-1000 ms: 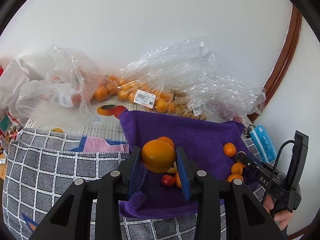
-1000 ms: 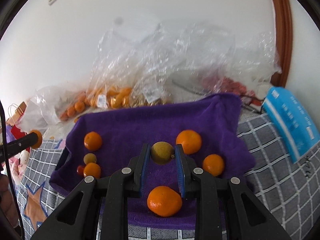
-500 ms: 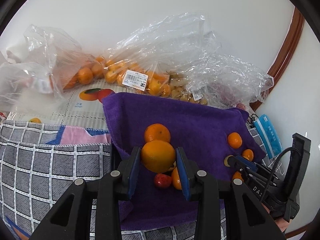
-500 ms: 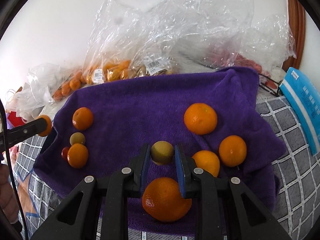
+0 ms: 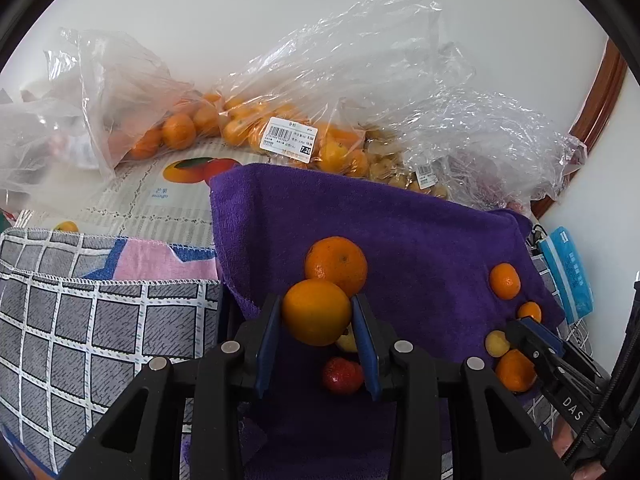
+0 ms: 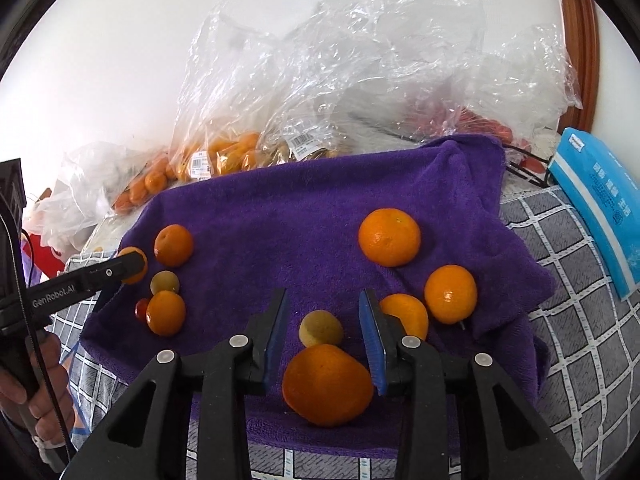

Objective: Organize fruits
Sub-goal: 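Lower both fruits onto the towel and open both grippers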

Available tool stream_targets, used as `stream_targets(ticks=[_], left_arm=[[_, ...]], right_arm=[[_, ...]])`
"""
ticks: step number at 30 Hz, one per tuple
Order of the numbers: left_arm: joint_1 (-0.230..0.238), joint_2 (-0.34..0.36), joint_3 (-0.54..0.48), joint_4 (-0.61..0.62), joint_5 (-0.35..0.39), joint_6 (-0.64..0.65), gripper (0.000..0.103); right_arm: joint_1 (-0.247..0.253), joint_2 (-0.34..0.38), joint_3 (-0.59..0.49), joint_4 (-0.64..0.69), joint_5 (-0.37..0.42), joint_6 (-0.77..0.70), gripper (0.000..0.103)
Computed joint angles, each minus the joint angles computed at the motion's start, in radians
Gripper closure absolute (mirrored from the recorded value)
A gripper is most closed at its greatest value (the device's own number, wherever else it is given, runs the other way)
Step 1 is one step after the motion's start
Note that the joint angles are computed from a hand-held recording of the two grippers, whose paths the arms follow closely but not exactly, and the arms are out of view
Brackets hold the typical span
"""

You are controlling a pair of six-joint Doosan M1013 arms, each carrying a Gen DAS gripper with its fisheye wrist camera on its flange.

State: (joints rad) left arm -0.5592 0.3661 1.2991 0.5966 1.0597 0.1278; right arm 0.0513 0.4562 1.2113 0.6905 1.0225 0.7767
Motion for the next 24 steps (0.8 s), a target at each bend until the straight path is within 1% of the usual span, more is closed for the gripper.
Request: stream_targets(ticks=[4,10,12,14,19,21,24], left_arm=[[0.008,0.006,-0.005,-0.03,-0.004,0.006,0.069],[0.004,0.023,-0.033,-0.036,0.044,0.041,0.069],[0.004,0.023,-0.04,-0.049,0.053,0.056,0.063],[0.003,0.019,-0.038,-0.056,0.051,0.062,0.06],[-0.008,0.004,-0.031,-0.065,0.052,0.07,0.058],[-0.017,-0.004,-0.029,-0.056,0.058,0.069,0.054],[-0.036,-0.016,-0.026,-0.035,0.07,0.066,0.052]], right_arm=[[0.0,-0.002,0.004,0.002,-0.009,-0.004,0.067],[0.002,-0.005,0.009,-0.002,-0.02,-0.011,0.067],[0.003,-0.007,0.011,-0.005,-0.025,-0.01,0.067],[0.005,-0.008,0.014,-0.006,-0.03,-0.013,0.067],[0.017,-0.013,0.021,-0.043,-0.04,-0.028,0.066],[0.023,-0.015,0.019,-0.07,-0.046,-0.012,0.065],[0.026,-0.015,0.0,-0.108,-0.025,0.038,0.064]])
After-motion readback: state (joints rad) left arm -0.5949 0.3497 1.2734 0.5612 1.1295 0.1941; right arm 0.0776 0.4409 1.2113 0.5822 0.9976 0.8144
